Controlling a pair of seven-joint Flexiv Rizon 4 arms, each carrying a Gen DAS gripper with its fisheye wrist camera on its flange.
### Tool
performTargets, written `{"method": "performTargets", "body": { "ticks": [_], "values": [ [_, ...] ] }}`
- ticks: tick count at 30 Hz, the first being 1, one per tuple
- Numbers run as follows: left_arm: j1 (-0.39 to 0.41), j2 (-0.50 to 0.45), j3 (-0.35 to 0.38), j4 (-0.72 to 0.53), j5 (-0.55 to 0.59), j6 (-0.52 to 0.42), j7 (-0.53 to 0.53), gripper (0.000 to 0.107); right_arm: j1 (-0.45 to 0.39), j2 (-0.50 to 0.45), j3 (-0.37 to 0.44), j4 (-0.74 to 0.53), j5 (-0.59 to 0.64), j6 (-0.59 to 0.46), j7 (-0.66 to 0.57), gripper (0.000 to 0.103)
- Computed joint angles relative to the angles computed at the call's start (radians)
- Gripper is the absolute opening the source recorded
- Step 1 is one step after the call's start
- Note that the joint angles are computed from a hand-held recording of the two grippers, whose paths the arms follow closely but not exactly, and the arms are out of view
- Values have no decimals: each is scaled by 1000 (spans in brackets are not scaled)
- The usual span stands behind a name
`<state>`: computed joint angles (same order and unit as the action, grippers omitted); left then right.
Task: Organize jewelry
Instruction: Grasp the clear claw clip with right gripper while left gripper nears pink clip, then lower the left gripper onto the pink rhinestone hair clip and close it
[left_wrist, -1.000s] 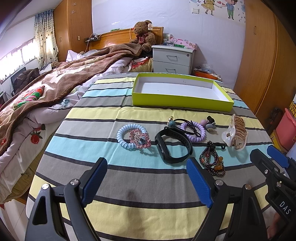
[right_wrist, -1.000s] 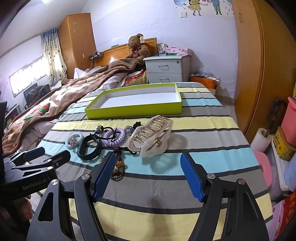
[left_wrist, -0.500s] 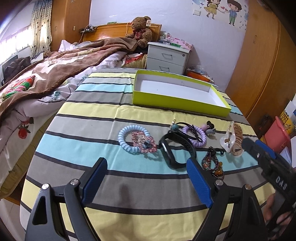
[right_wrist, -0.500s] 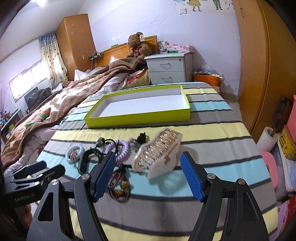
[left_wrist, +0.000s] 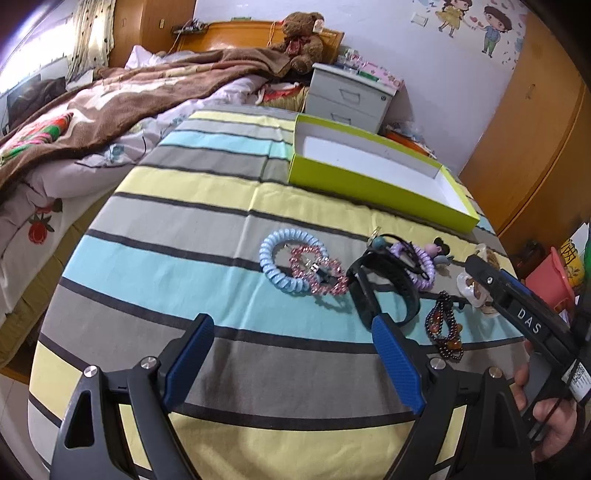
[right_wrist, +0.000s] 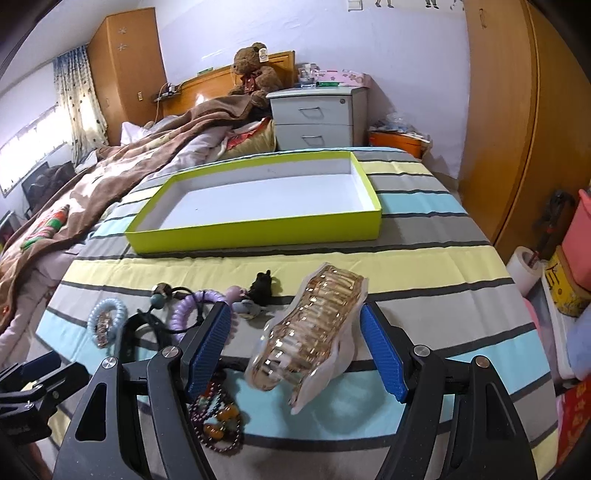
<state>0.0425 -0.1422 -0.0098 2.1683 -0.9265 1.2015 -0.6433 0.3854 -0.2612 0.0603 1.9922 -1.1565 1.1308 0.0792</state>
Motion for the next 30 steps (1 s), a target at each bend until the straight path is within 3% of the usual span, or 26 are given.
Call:
{"method": "performTargets", "body": {
  "ticks": [3, 9, 13, 18, 23, 30],
  "values": [
    [6, -10, 5, -8, 25, -12, -19, 89, -2, 2, 2, 3, 25, -9, -13, 72],
    [22, -30, 2, -36, 30, -14, -40, 86, -12, 23, -3, 17, -31, -10, 20, 42],
    [31, -40, 1, -55, 50, -17, -56, 85, -29, 35, 2, 32, -40, 13, 28, 41],
    [42, -55, 15, -79, 169, -62, -117, 85, -46, 55, 6, 53, -77, 24, 47, 41],
    [48, -40, -19, -65, 63, -47, -53, 85, -67, 80, 14, 82, -112, 35, 81, 41],
    [26, -68, -22, -106, 80, -42, -84, 78, -98, 110, 28, 110, -154, 41, 120, 41]
  ]
}}
